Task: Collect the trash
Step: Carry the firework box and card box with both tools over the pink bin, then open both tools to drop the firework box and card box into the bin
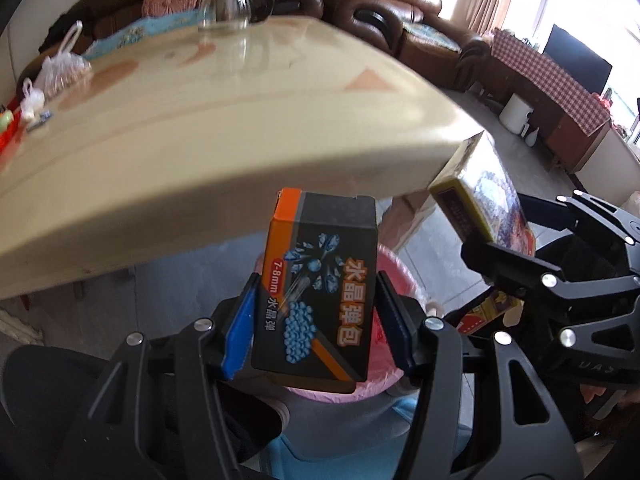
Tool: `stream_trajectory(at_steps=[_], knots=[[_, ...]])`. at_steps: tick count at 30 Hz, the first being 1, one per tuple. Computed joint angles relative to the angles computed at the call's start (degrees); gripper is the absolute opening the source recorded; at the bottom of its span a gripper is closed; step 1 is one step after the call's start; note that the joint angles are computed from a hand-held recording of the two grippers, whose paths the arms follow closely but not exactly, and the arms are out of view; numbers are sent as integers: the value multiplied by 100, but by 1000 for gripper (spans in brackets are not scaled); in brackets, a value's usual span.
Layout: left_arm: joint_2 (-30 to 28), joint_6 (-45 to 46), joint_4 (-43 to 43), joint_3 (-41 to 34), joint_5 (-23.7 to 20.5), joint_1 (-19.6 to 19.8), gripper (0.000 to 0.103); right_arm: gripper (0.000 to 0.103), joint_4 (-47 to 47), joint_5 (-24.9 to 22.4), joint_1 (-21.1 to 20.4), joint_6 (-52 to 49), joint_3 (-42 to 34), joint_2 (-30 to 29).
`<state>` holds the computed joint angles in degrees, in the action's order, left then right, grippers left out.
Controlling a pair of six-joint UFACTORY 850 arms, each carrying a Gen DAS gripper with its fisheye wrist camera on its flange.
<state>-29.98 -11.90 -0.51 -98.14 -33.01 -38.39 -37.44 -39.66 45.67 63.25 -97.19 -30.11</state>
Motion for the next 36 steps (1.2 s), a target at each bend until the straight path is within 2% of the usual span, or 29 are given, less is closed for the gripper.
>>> stream_trajectory(at_steps=[8, 17, 30, 36], knots=[[-496, 446, -554, -263, -321, 105, 56, 63, 663, 181, -188, -420, 92, -215], [-1384, 696, -1218, -1160, -1017, 318, 56, 63, 1613, 314, -518, -991, 144, -550], [-2361, 656, -1527, -2081, -1869, 384, 56, 63, 2574, 100, -771, -1888, -149, -1201], [-2868, 594, -1674, -2636, -2300, 440, 56, 63, 2974, -140, -843, -2284, -497, -1568]])
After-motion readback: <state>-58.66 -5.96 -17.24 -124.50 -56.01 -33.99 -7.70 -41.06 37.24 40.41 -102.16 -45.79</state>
